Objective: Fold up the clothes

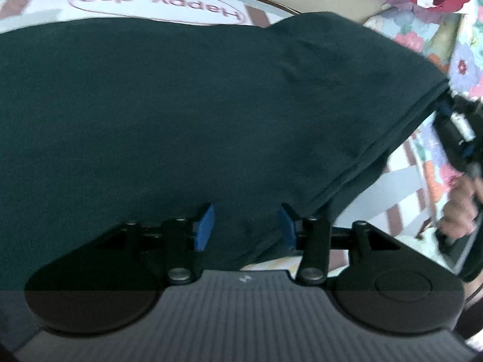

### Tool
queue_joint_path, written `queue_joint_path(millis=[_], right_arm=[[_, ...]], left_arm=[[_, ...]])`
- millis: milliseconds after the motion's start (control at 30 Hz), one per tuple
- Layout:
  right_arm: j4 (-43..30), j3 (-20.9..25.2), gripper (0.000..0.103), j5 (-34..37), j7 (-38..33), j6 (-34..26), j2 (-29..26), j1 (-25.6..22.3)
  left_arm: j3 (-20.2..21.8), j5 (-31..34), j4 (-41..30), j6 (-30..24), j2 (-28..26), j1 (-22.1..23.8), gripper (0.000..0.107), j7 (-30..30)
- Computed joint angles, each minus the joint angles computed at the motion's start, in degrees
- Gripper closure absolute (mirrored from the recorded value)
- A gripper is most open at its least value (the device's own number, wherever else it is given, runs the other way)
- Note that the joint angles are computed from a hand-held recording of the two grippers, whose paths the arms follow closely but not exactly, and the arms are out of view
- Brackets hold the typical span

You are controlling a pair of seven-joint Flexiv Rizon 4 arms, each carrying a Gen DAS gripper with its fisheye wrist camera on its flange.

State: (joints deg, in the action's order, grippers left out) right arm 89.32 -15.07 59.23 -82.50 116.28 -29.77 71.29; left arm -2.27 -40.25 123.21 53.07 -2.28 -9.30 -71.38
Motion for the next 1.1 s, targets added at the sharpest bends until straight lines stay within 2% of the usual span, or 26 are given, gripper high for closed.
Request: queue_joint_path(millis=[167,233,367,433,567,633,667,733,800,900,1033,1100], right_arm=[[-1.4,4.6,0.091,-7.4,3.2,-0.2,-0.3,-3.1],[-1.8,5.5,0.091,-11.3,4.4,-1.3,-0.3,-3.7],[-3.1,6.8,0.091,-19.8,5.6,-5.6,-0.2,-4.8],[-4.9,8.1,0.091,-24.5,6.0,-8.9,-0.7,-5.9],[-11.2,16.9,0.091,-34.4,5.8,-16.6,-3.2,-12.5],[-15.6,24.1,0.091,-39.2,3.3,-21.2,-5.6,-17.1],[-17.6,27.5,0.091,-40.8,2.2,-22.9,-6.9,-19.0],[-21.2,33.8,0.091,-43.1,0.5,-25.8,-9.8,-21.9],[-23.7,37.8,0.091,-45.1,-0.2,-28.1,-12.2,-23.3],[-25.4,42.1,0.091,-47.3,0.0,-30.8,-15.0,-24.5],[-24.4,41.8,0.091,-50.9,3.5,-34.4,-15.5,-23.8],[-23.3,41.6,0.091,-52.7,5.0,-35.4,-15.3,-23.7]], left_arm=[[2.2,-3.9,1.4,-5.1,2.1,2.0,0.060,-1.2],[3.1,-3.4,1.7,-5.1,3.1,3.1,0.060,-2.2],[5.4,0.6,4.4,7.2,6.9,5.3,0.060,-6.3],[7.1,1.6,4.4,8.9,8.0,7.1,0.060,-6.2],[9.8,-2.9,5.5,6.8,8.5,9.9,0.060,-3.1],[9.5,-4.0,8.1,10.8,8.6,10.3,0.060,-4.2],[9.4,-3.4,9.5,12.6,8.6,10.6,0.060,-5.9],[9.5,2.0,10.7,11.5,8.8,12.2,0.061,-11.2],[9.4,3.4,10.6,10.6,8.7,12.5,0.060,-12.3],[9.2,-1.8,11.0,13.3,8.5,11.1,0.059,-8.2],[9.3,-11.6,11.3,12.3,7.8,9.8,0.059,-2.4],[9.2,-13.9,11.5,11.4,8.2,9.8,0.059,-0.8]])
